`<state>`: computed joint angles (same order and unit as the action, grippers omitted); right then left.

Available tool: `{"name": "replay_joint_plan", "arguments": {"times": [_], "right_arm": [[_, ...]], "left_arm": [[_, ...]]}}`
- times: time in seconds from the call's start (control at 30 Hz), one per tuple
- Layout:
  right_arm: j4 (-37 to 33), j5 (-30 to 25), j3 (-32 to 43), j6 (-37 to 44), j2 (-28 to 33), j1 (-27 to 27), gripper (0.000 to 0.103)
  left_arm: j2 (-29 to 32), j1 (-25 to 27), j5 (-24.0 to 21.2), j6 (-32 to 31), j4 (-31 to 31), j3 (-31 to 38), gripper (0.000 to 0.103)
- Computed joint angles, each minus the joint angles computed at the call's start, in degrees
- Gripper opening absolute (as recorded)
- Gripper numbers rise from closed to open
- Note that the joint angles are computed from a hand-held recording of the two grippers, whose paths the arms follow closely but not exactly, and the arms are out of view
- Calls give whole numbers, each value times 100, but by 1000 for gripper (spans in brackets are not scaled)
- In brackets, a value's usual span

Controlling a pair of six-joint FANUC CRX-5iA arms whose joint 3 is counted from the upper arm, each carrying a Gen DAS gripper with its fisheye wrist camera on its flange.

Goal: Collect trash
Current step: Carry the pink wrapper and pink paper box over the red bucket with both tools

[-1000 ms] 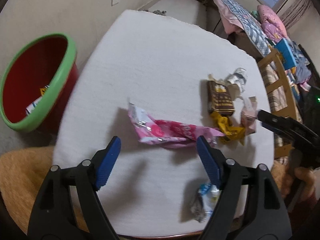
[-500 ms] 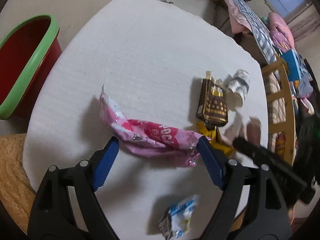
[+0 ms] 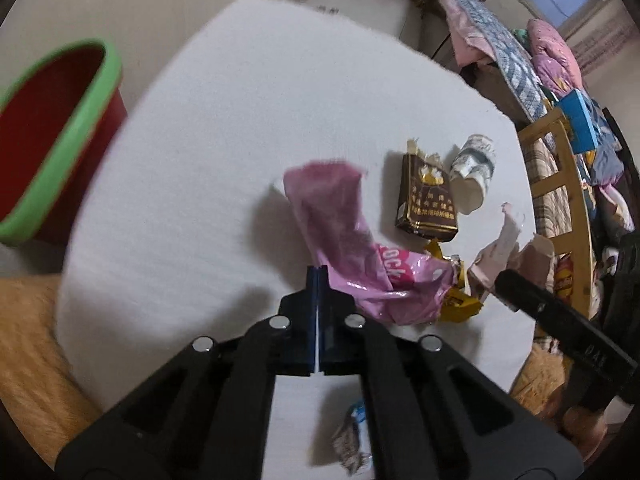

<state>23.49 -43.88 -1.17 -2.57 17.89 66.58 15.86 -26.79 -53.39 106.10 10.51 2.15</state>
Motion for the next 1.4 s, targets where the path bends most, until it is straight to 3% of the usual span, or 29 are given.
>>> {"name": "replay_joint_plan", "arguments": {"times": [0.17,0.2,0.23,0.3,0.37,0.43,0.5,0.67,0.9,1.4], "right_arm": [[217,-35,20,-156,-35,50,63],[199,-63,68,-138,-15,47,63],[194,-84,91,-148,-3,55,63],[190,-120,106,-190,7,71,64],[175,-131,94,-252,-6,87,64],[182,-140,46,-308,-50,98,64],[240,-162,-15,-402,-102,131,64],[329,-218,11,-500,-103,130,64],[611,-256,71,-668,-104,187,64],[842,-604,1219,217,429,210,64]], "left_arm": [[-110,43,106,-175,54,-14,1],[-61,54,108,-192,118,18,12],[-15,54,125,-176,170,45,34],[69,27,234,-38,142,98,61],[234,-35,133,85,-8,284,59],[432,-47,-24,6,121,420,18],[440,-3,-17,-102,350,332,8],[100,-24,189,-121,75,149,5],[-530,-86,389,162,-826,155,5],[-1102,-14,594,496,-1635,252,5]]}}
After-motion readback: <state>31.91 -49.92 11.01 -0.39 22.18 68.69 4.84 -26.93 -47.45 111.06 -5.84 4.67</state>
